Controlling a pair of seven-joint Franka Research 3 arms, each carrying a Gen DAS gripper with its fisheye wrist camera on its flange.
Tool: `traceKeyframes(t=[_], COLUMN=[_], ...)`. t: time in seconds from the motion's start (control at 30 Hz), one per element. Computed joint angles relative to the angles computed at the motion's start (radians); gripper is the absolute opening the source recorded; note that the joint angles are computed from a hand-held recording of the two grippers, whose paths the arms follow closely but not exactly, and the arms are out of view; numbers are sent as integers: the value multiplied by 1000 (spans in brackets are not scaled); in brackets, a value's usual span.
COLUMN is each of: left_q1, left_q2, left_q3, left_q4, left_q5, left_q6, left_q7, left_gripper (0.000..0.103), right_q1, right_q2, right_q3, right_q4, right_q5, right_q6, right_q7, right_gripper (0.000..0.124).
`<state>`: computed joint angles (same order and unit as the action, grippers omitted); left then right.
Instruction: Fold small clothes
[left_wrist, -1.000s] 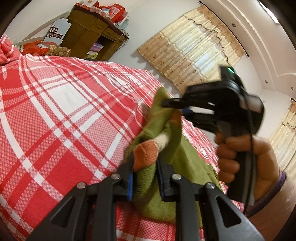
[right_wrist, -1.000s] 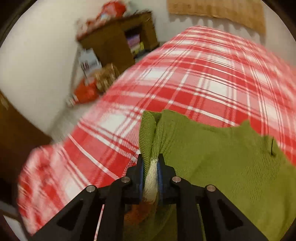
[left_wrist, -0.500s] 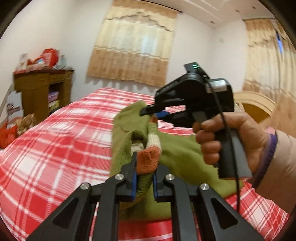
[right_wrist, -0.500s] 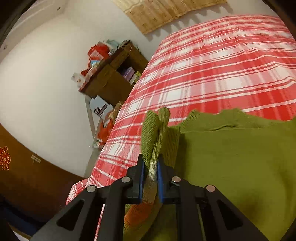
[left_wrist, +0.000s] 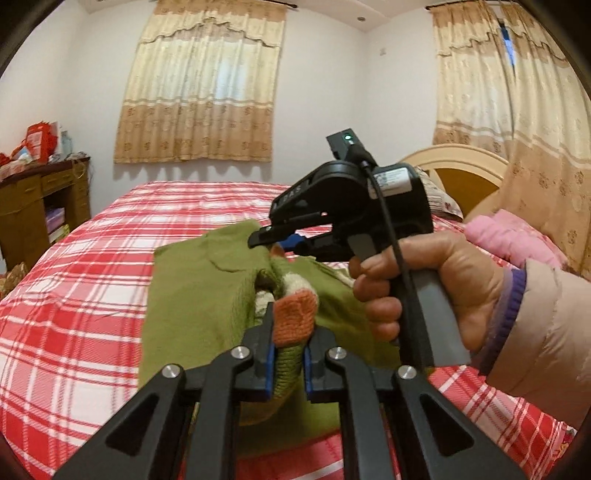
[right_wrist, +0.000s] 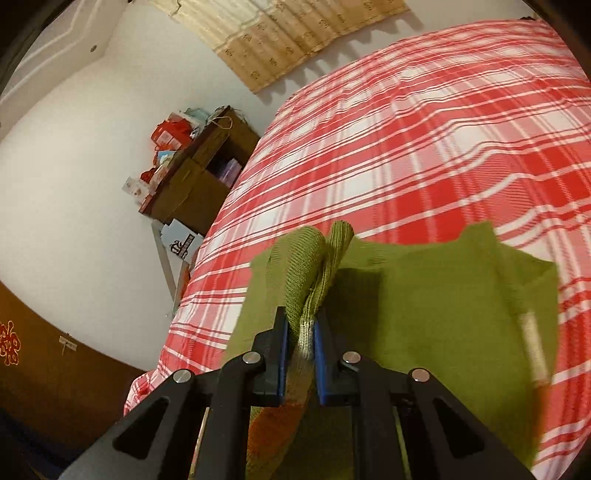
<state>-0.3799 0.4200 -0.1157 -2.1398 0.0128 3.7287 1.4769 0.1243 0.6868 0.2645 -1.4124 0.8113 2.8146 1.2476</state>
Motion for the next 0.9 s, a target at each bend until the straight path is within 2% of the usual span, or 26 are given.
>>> traceKeyframes(t=[0.43, 0.53, 0.7, 0.83, 0.9], left_q1=[-29, -36, -54, -1, 43], left_q2=[58, 76, 98, 102, 101], left_q3=[-24, -31, -33, -80, -122], left_q4=[119, 150, 182, 188, 199], left_q5=[114, 138, 179, 262, 325], left_q6=[-91, -137, -186, -199, -260], left_q7=[-14, -29, -58, -101, -129], left_gripper=[11, 11, 11, 11, 12], right_q1=[-83, -84, -124, -125, -121], right_q2=[-87, -87, -93, -102, -107], right_q3=[-3, -25, 1, -7, -14], right_q4=[-149, -168, -209, -237, -249], right_q5=[81, 79, 155, 179, 185], right_q6=[36, 28, 48, 63, 68], right_q7=[-91, -80, -134, -156, -150], right_gripper=[12, 12, 12, 12, 12])
